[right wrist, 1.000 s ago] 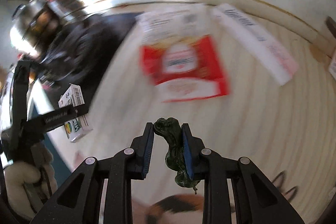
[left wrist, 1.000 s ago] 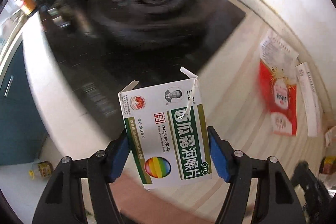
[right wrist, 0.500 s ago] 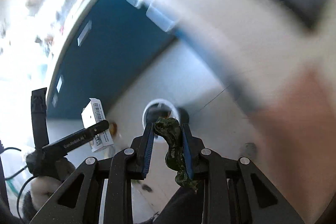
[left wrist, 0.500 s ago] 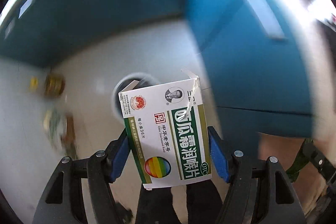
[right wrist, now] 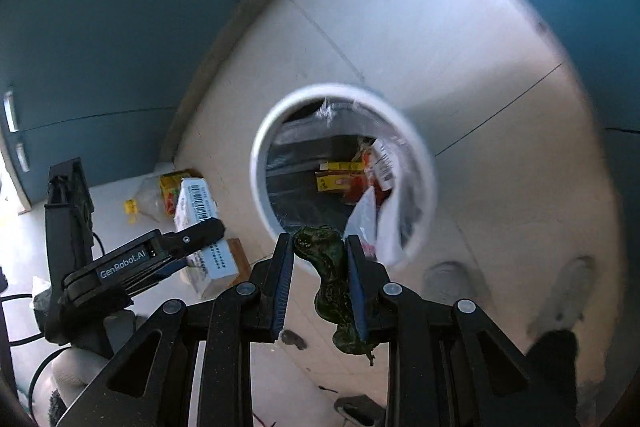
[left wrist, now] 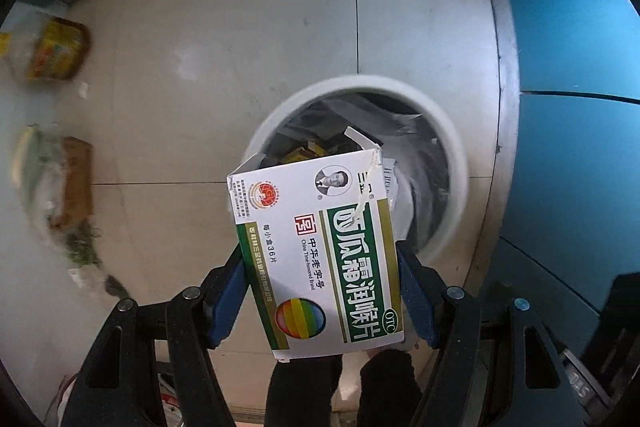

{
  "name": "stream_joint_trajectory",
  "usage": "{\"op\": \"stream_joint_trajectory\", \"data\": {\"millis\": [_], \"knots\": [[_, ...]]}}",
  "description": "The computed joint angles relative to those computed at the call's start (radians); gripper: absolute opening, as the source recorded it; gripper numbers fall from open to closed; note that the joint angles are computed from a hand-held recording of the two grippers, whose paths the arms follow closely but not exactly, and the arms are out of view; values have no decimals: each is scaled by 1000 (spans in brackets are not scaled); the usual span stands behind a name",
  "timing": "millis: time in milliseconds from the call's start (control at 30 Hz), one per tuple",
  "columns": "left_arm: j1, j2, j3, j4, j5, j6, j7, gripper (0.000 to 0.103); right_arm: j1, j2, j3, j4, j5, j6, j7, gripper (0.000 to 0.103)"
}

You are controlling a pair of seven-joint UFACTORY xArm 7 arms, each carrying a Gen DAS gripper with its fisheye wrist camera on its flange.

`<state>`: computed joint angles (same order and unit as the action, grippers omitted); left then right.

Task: Collect trash
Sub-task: 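Open both tools to drop the medicine box and pepper into the bin, then move both tools back over the counter toward the snack bag and toothpaste box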

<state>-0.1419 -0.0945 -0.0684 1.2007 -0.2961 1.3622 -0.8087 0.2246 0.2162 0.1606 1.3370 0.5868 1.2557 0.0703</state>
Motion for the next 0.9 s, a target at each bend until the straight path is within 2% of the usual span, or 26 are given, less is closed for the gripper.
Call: {"op": "stream_joint_trajectory", "data": {"millis": [67, 100, 133, 167, 233, 333, 400, 467, 633, 700, 833, 900], "knots": [[5, -14, 11, -77, -48, -55, 40, 68, 12, 52, 9, -10, 2, -44, -19, 29], [7, -19, 14, -97, -58, -64, 54, 73, 18, 89, 15, -1, 2, -48, -15, 30], [9, -17, 16, -98, -66, -61, 61, 81, 16, 124, 15, 19, -4, -40, -11, 37], [16, -18, 22, -115, -71, -65, 69, 96, 12, 143, 16, 28, -6, -35, -13, 54], [19, -38, 20, -127, -60, -58, 55, 97, 8, 150, 15, 28, -25, -41, -11, 74], [24, -67, 20, -114, -29, -8, 31, 97, 14, 137, 11, 39, -84, -36, 5, 75], [20, -101, 7, -83, 16, 52, -3, 97, 25, 108, 6, 59, -154, -10, 17, 83], [11, -97, -14, -11, 92, 122, -34, 97, 49, 65, 2, 80, -255, 11, 19, 98], [-30, -101, -77, 198, 289, 337, -122, 97, 89, -46, -2, 152, -439, 108, 6, 100], [-51, -91, -99, 309, 341, 426, -144, 97, 97, -81, -2, 198, -477, 158, -5, 100], [-99, -39, -140, 549, 404, 590, -187, 97, 85, -148, -12, 318, -486, 287, -37, 100], [-133, 14, -163, 719, 441, 691, -205, 97, 76, -165, -17, 417, -476, 375, -44, 100]]}}
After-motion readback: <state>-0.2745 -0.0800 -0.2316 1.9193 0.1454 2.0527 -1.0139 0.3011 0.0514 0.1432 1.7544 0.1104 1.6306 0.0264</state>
